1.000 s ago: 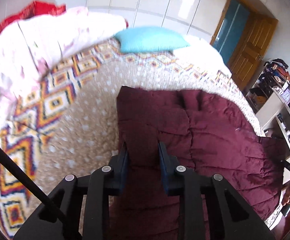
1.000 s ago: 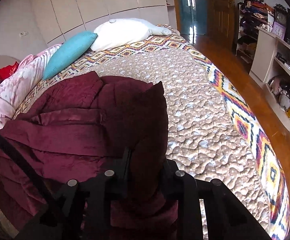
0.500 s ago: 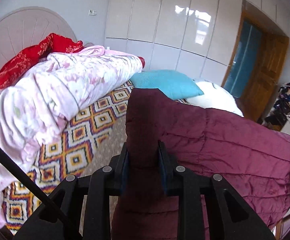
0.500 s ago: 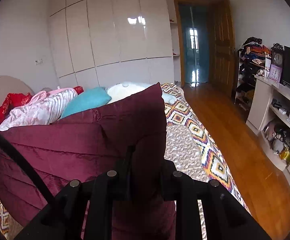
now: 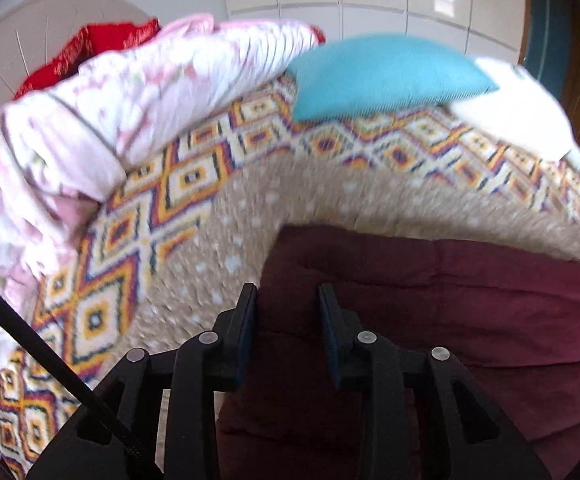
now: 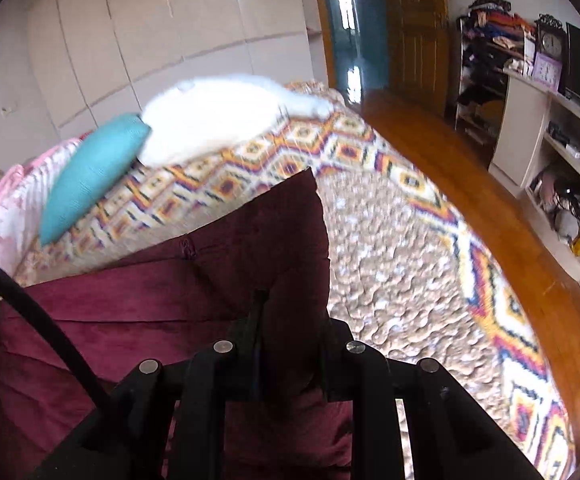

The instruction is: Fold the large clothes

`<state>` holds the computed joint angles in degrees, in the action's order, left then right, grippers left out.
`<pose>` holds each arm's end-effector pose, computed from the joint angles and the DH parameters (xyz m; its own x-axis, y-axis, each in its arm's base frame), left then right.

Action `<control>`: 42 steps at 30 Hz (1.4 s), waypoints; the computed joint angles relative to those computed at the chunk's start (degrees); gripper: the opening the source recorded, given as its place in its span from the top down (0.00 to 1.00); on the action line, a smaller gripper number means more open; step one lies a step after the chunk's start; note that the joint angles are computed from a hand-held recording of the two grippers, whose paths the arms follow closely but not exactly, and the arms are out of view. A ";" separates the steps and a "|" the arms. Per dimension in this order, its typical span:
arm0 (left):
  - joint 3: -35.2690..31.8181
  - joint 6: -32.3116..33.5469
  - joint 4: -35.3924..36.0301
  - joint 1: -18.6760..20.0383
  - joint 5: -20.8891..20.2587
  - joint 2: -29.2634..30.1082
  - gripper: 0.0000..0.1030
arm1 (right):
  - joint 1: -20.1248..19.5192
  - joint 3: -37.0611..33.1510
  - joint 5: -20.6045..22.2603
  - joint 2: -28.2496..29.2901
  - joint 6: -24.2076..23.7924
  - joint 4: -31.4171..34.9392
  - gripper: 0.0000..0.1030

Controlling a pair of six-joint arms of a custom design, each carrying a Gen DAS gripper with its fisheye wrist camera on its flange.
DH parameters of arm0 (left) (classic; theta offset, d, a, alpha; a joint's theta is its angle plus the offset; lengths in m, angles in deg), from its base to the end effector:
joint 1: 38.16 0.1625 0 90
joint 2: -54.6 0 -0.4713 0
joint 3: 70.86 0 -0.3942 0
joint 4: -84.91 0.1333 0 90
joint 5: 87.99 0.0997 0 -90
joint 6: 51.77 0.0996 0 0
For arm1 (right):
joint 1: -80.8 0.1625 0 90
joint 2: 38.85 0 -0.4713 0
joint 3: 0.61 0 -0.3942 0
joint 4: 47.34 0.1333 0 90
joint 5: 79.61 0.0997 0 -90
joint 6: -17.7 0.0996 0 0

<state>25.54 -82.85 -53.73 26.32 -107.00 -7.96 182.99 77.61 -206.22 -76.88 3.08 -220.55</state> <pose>-0.0745 -0.6839 0.3554 -0.5559 -0.5169 -0.6510 0.1513 0.7072 -0.6907 0.2411 -0.7662 0.2080 -0.8034 0.0404 0.5941 -0.3691 0.7491 -0.5501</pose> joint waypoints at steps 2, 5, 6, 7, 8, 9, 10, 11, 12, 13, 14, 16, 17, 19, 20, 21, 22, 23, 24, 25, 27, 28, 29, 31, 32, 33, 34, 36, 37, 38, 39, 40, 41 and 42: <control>0.28 0.48 -1.47 1.77 -0.95 1.20 0.68 | -1.59 -1.02 0.64 1.76 -0.02 0.98 0.76; -0.21 0.56 -3.09 2.44 -1.26 2.12 0.64 | -2.65 -2.22 0.54 3.56 -0.27 0.75 0.67; -0.63 -0.28 -2.11 2.58 -1.58 2.13 0.64 | -3.01 -2.20 0.63 3.48 -0.27 0.65 0.62; -1.01 -1.79 -0.42 2.73 -2.03 1.99 0.60 | -3.11 -2.62 0.47 3.67 0.23 1.05 0.60; -1.30 -3.69 1.48 2.79 -2.19 1.78 0.53 | -3.24 -3.00 0.26 3.78 0.82 1.57 0.57; -1.13 -4.73 1.68 2.87 -2.61 1.37 0.51 | -3.30 -3.52 -0.56 3.93 1.88 2.39 0.48; -0.68 -4.96 0.84 2.85 -3.59 0.74 0.50 | -3.34 -2.58 -0.95 3.50 2.96 2.10 0.37; -0.33 -4.70 0.01 2.79 -4.64 0.13 0.50 | -3.59 -2.23 -0.45 2.89 4.69 2.70 0.34; 0.56 -4.51 -0.72 2.38 -5.98 -1.17 0.50 | -3.84 -1.51 0.80 1.87 6.19 3.04 0.32; 1.48 -4.15 -1.72 1.83 -6.59 -2.26 0.50 | -3.76 -0.10 1.38 0.53 6.92 2.47 0.32; 2.70 -4.09 -2.42 0.85 -6.79 -3.68 0.49 | -3.43 1.09 1.55 -0.61 6.77 0.87 0.32; 4.60 -5.88 -0.95 -1.43 -6.08 -6.64 0.49 | -2.30 3.83 0.55 -2.81 4.95 -3.11 0.32; 5.57 -6.76 -0.39 -2.56 -5.44 -8.02 0.47 | -1.55 5.07 -0.39 -4.01 3.85 -4.98 0.31; 8.31 -10.09 2.63 -5.80 -2.62 -11.69 0.40 | -0.16 7.58 -1.11 -6.68 2.73 -7.34 0.28; 9.37 -12.17 4.93 -7.17 -0.99 -13.14 0.37 | 0.70 9.17 -1.50 -8.30 2.33 -8.17 0.28; 10.58 -14.33 7.66 -8.63 0.58 -14.78 0.37 | 1.47 10.53 -1.81 -9.65 1.96 -8.52 0.28; 11.89 -16.69 11.02 -10.23 1.73 -16.60 0.35 | 2.21 11.68 -2.08 -10.68 1.61 -8.60 0.28; 13.13 -19.36 14.64 -11.63 2.32 -18.35 0.33 | 2.97 13.22 -2.07 -11.89 1.03 -8.66 0.28; 14.21 -22.72 18.95 -12.88 2.49 -20.06 0.33 | 3.64 14.73 -1.95 -12.91 0.50 -8.64 0.28; 15.34 -25.88 22.96 -13.98 2.03 -21.73 0.33 | 4.30 16.49 -1.92 -13.89 0.02 -8.56 0.28; 18.01 -29.99 27.23 -15.59 0.17 -24.31 0.33 | 5.52 19.84 -1.34 -15.20 -0.65 -7.68 0.29; 19.76 -31.43 28.41 -16.47 -0.88 -25.41 0.33 | 6.09 21.58 -0.73 -15.61 -0.77 -7.17 0.32; 21.50 -31.76 28.36 -17.14 -1.45 -26.13 0.33 | 6.71 23.30 -0.37 -15.77 -0.77 -6.63 0.34; 25.07 -33.20 28.46 -18.37 -2.80 -27.23 0.33 | 7.45 26.13 0.50 -15.36 -0.78 -6.91 0.41; 27.28 -33.76 27.36 -18.98 -3.74 -27.61 0.33 | 7.74 27.38 0.96 -14.84 -0.73 -7.10 0.43; 28.84 -33.50 25.75 -19.16 -4.48 -27.53 0.33 | 8.07 28.19 1.16 -14.05 -0.79 -7.32 0.47; 30.12 -33.67 25.18 -19.39 -5.26 -27.52 0.33 | 8.36 28.97 1.34 -13.19 -1.05 -7.55 0.48; 31.58 -32.33 23.30 -18.45 -7.42 -25.85 0.32 | 8.61 29.80 1.14 -11.12 -1.15 -8.18 0.48; 32.27 -32.44 22.74 -17.98 -7.41 -25.09 0.32 | 8.57 29.95 0.87 -9.99 -0.95 -8.41 0.48; 32.83 -32.71 22.25 -17.71 -6.95 -24.71 0.28 | 8.43 29.93 0.30 -8.85 -1.17 -8.94 0.48; 33.41 -32.73 21.12 -17.30 -6.65 -24.58 0.26 | 8.28 29.73 -0.62 -7.85 -1.72 -9.82 0.48; 33.64 -32.56 20.03 -16.76 -7.03 -24.82 0.20 | 7.98 29.45 -1.69 -6.77 -2.42 -11.03 0.46; 33.73 -31.77 18.68 -16.30 -8.14 -25.42 0.19 | 7.56 29.20 -2.47 -6.13 -2.41 -11.49 0.42; 33.69 -30.82 16.96 -15.82 -10.07 -26.30 0.19 | 7.21 28.81 -3.49 -5.78 -1.74 -11.26 0.28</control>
